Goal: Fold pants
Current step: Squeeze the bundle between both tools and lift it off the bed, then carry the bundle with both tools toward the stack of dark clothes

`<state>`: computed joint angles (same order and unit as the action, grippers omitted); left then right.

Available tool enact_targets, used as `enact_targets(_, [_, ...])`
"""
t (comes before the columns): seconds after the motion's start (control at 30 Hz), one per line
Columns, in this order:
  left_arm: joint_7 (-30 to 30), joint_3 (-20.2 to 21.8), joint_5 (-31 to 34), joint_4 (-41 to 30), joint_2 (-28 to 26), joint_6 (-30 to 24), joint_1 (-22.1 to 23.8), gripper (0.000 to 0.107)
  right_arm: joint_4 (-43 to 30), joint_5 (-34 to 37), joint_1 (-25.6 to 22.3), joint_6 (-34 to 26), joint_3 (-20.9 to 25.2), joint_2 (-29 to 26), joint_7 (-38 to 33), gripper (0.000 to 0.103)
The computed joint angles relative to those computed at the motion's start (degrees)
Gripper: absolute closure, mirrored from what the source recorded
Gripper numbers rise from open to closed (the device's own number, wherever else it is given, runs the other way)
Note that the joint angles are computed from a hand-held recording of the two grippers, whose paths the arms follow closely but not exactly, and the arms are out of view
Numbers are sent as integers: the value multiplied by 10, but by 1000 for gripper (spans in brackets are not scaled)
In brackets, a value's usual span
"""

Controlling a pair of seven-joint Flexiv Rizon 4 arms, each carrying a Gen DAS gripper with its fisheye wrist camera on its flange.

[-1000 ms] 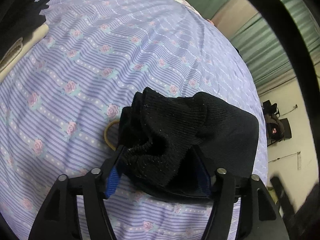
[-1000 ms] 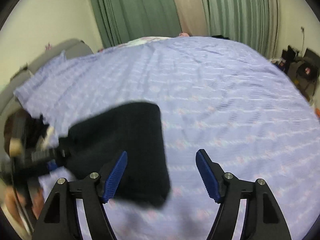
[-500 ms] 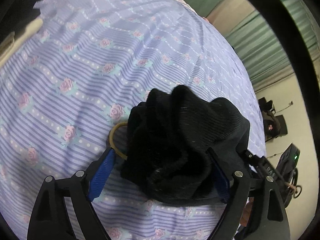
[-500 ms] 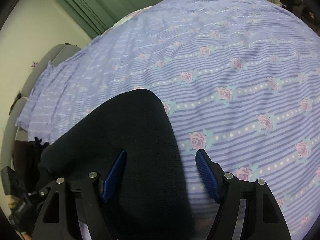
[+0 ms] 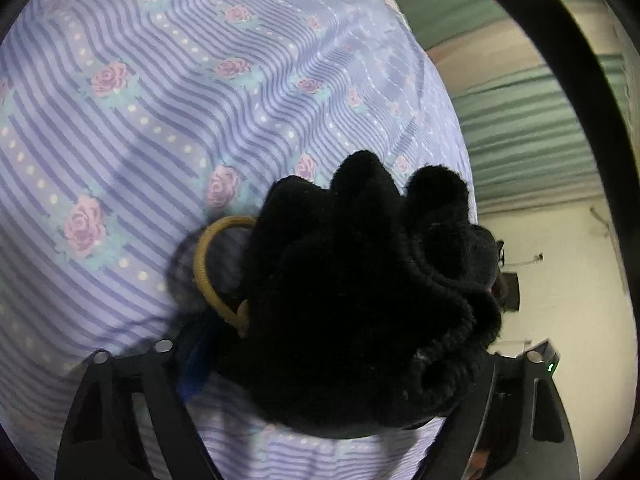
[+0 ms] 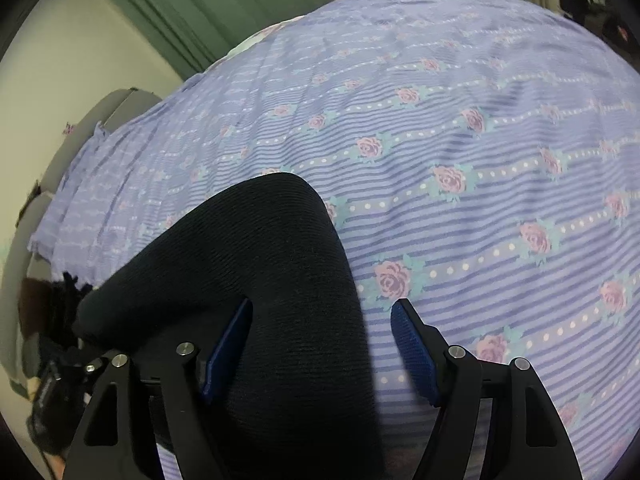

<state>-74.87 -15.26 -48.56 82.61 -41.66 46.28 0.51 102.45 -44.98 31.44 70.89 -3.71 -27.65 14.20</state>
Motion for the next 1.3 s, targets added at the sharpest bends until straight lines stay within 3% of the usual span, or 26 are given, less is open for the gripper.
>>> enact_targets(0.1, [3,0,-3,13,11,14,-3,34,-2,17,-3,23,5,-2,12,46])
enact_targets(0.17, [-1,1,-5,17,16,13,-2,39,-18,30,-6,2,19,-7,-24,47])
enact_targets(0.3, [15,15,23,29,44,14,-7,45,-21,52,-8,17,25,-1,-59,59])
enact_targets(0.47, [57,14,13,66,98,4,-3,47,24,-16,33,3,-9,60,24,61])
enact_targets(0.63, [117,28,-42,142,198,-2,-5,47,42,-79,44,-84,28,130,62,61])
enact_targets(0.9, [145,95,-83,211,346,-24,-40,47,21,-104,41,-207,122,210,47,61])
enact_targets(1.1, [138,149,-76,223,430,-61,-44,47,-43,-116,58,-286,176,216,30,61])
enact_targets(1.3, [147,192,-80,201,467,-110,-24,47,-144,-141,113,-346,180,170,15,61])
